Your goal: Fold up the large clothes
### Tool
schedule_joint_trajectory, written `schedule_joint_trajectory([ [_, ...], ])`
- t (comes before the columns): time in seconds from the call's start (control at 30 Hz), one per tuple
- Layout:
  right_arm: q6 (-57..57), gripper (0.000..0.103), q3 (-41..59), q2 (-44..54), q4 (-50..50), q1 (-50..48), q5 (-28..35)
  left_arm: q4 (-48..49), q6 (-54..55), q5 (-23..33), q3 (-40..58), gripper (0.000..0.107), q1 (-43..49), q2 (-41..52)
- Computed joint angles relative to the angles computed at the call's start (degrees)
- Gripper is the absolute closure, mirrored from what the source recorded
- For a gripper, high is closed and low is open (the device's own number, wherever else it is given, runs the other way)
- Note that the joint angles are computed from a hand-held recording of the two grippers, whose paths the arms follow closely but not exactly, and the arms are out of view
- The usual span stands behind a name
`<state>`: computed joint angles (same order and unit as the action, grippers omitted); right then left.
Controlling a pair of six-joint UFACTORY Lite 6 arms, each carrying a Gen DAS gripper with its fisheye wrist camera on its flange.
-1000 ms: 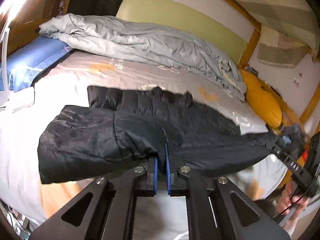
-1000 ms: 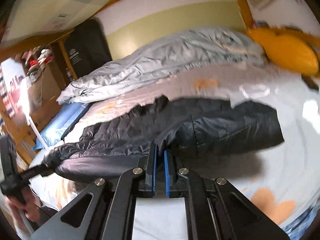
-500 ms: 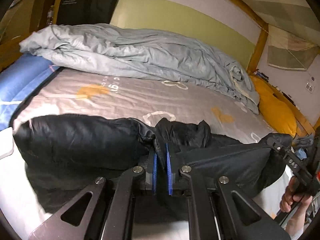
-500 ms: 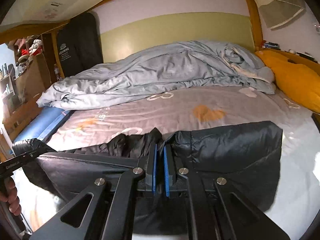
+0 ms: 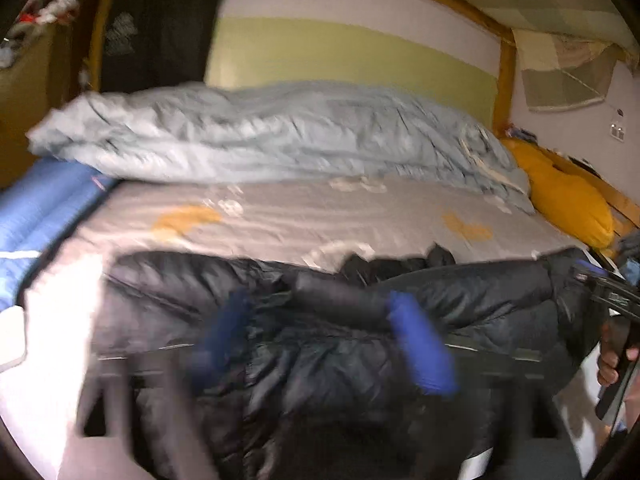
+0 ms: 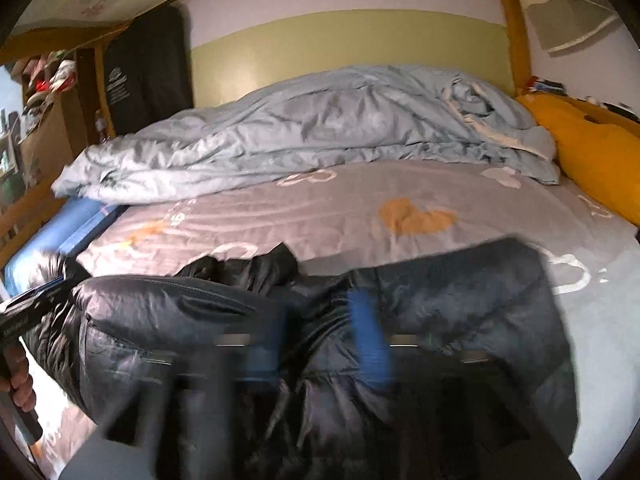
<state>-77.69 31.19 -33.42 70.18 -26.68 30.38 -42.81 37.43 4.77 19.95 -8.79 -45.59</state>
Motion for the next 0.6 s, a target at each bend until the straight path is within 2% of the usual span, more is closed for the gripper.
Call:
schedule_joint_trajectory([
  [0.07, -3.47, 0.002, -1.94, -4.50, 3.61, -4.47, 2.65, 0.73, -0.09, 2.77, -1.82, 0.005, 3.33, -6.98],
  [0.17, -4.17, 0.002, -1.08, -6.13, 0.03, -9.55, 5.20, -4.37, 7.05, 12.44, -1.21, 0.005, 13.58, -12.44],
  [0.23, -4.90, 0.001, -0.61, -6.35, -2.00, -12.36, 4.27, -3.60, 7.53, 15.62, -0.37, 0.005, 19.45, -12.77],
  [0.37, -3.30, 0.002, 4.39, 0.70, -8.25, -17.67, 5.26, -9.43, 18.84, 23.28, 3.97, 0.005, 32.12, -1.40],
  [0.47, 2.24, 0.001, 9.31, 8.73, -12.75, -21.08, 7.10, -21.66, 34.20, 33.50, 5.43, 0.009, 42.67, 9.97],
  [0.53, 0.77, 0.001, 11.46, 13.03, -11.49, -23.79, 11.01, -22.10, 36.75, 34.00, 6.37, 0.024, 43.36, 15.13],
  [0.57, 1.13, 0.002, 12.98, 15.86, -12.40, -23.84, 12.43, -22.28, 37.36, 32.35, 6.57, 0.028, 42.62, 16.91],
  [0.6, 1.99, 0.002, 14.76, 19.11, -14.18, -23.05, 13.57, -22.89, 38.50, 31.80, 6.71, 0.039, 42.44, 18.37],
])
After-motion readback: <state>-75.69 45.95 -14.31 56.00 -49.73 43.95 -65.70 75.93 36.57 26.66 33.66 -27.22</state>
